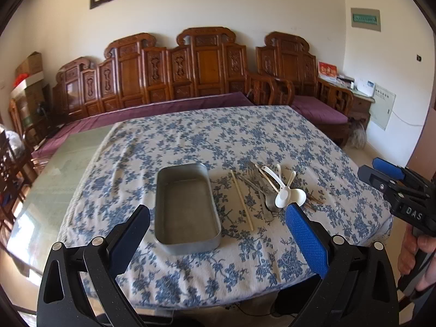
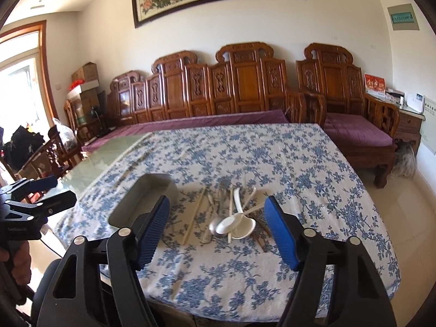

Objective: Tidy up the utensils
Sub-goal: 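Grasp a white plastic spoon with the right tool while the left tool grasps a chopstick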

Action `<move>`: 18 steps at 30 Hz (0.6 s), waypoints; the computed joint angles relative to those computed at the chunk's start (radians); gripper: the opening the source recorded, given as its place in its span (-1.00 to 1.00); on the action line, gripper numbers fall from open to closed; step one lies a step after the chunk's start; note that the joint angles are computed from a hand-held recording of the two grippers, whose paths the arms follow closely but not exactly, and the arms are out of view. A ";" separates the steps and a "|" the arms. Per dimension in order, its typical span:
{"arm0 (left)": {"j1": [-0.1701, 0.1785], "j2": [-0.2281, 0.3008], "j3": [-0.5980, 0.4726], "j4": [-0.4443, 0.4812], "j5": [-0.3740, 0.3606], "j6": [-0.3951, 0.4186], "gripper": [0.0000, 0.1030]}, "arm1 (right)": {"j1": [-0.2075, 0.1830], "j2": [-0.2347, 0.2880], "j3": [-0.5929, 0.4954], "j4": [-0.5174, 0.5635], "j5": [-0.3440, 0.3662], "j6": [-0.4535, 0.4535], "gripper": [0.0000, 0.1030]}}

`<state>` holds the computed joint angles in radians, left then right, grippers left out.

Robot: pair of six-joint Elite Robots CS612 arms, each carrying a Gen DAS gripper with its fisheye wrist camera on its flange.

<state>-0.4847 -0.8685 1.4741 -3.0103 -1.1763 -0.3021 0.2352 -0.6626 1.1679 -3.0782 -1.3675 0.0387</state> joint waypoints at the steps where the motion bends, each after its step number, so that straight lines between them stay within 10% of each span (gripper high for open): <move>1: 0.002 0.010 -0.014 0.009 -0.011 0.004 0.87 | -0.002 0.010 -0.017 0.020 -0.002 -0.004 0.35; 18: 0.035 0.140 -0.185 0.171 -0.147 0.019 0.45 | -0.007 0.238 -0.382 0.424 0.080 -0.016 0.06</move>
